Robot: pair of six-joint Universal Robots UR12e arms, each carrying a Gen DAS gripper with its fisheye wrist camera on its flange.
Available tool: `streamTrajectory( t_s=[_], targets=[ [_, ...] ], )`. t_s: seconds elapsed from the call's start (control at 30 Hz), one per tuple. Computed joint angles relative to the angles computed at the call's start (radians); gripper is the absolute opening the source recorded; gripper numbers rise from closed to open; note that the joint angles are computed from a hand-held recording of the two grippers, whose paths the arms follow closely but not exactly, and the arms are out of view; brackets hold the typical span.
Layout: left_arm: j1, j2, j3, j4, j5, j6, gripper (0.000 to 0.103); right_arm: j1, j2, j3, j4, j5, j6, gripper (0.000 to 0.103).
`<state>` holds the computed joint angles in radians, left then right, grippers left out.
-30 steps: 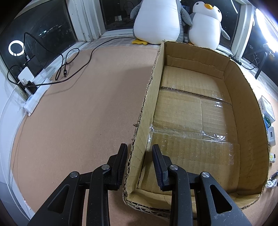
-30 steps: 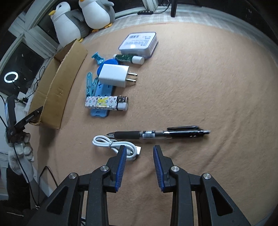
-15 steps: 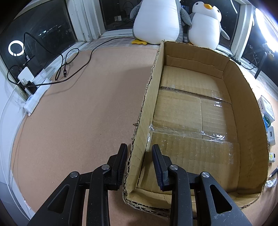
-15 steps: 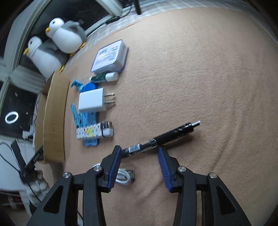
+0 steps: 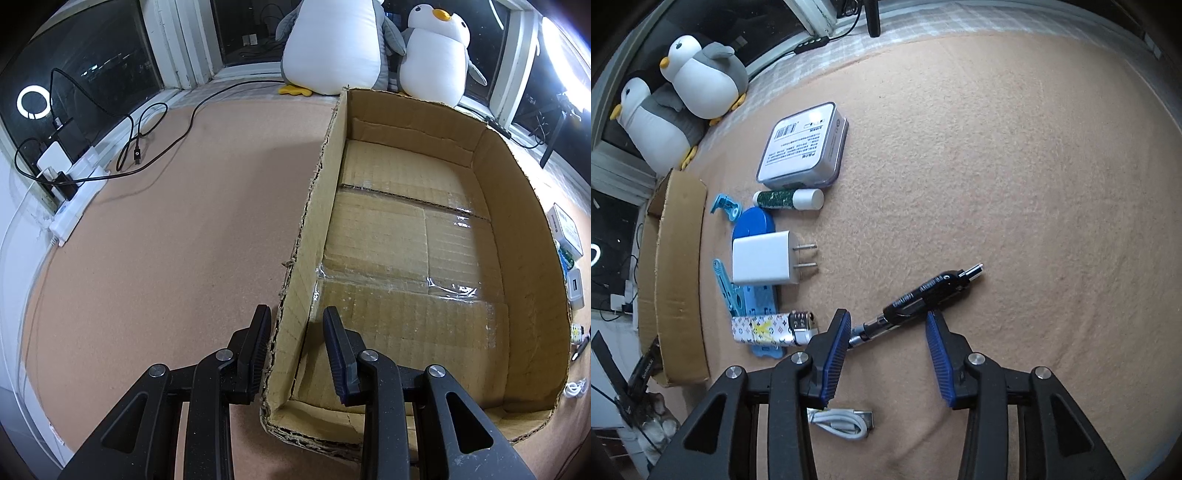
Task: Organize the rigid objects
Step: 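Close the right gripper around the black pen and lift it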
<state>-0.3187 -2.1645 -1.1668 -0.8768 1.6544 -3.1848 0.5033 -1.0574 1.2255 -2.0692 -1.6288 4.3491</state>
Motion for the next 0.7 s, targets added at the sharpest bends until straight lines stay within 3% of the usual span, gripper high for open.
streamTrajectory(
  t_s=[0.23,0.37,0.43,0.53,0.7],
  targets=[
    [0.004,0.001,-0.002,0.001,-0.011,0.002,0.032,-0.003,0.039,-0.085,0.132,-0.048,-0.209,0.026],
    [0.004,0.001,-0.003,0.002,-0.012,0.003,0.032,-0.008,0.064,-0.14,0.234,-0.096,-0.398,0.025],
    [0.005,0.001,-0.003,0.001,-0.013,0.001,0.032,-0.013,0.069,-0.147,0.238,-0.099,-0.446,0.025],
    [0.005,0.002,-0.004,0.0,-0.015,-0.001,0.032,-0.018,0.071,-0.154,0.235,-0.101,-0.404,0.027],
    [0.005,0.001,-0.002,0.0,-0.015,-0.001,0.032,-0.028,0.043,-0.098,0.147,0.009,-0.23,0.033]
  ],
)
